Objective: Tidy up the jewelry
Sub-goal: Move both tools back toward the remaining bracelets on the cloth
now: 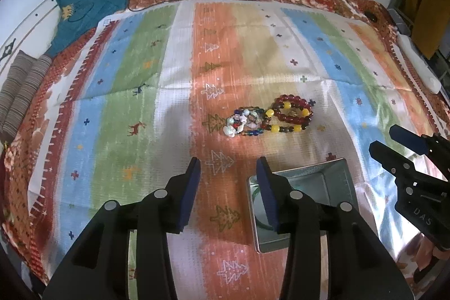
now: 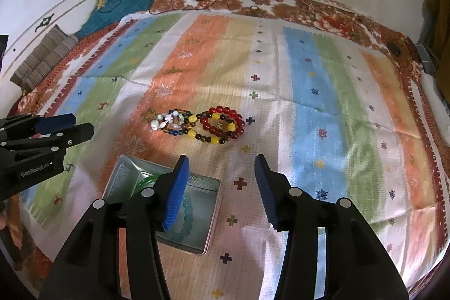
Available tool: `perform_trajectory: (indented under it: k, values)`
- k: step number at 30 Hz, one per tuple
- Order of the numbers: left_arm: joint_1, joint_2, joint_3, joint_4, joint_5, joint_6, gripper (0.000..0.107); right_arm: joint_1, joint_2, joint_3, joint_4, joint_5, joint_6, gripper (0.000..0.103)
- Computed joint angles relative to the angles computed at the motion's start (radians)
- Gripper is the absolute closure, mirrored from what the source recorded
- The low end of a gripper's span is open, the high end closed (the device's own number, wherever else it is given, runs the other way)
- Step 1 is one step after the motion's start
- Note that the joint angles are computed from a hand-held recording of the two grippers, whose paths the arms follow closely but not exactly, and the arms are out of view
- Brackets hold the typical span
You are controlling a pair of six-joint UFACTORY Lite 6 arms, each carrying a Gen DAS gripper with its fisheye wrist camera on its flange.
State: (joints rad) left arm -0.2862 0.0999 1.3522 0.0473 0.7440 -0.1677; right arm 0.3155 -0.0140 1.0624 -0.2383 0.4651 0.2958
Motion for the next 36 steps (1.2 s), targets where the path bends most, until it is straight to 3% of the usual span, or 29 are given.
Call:
perform_trajectory:
  k: [11, 33, 36]
  values:
    - [0.027, 0.157, 0.112, 0.020, -0.004, -0.036, 0.060, -0.047, 0.126, 0.090, -0.001, -0.016, 0.006, 0.044]
    - [0.022, 0.453, 0.365, 0.001, 0.025, 0.047, 0.050, -0.077, 0.399, 0.294, 0.105, 0.000, -0.098, 0.041]
    - [0.040, 0.496, 0.408, -0.062, 0.044, 0.086, 0.049, -0.082, 0.427, 0.315, 0.115, -0.002, -0.100, 0.041]
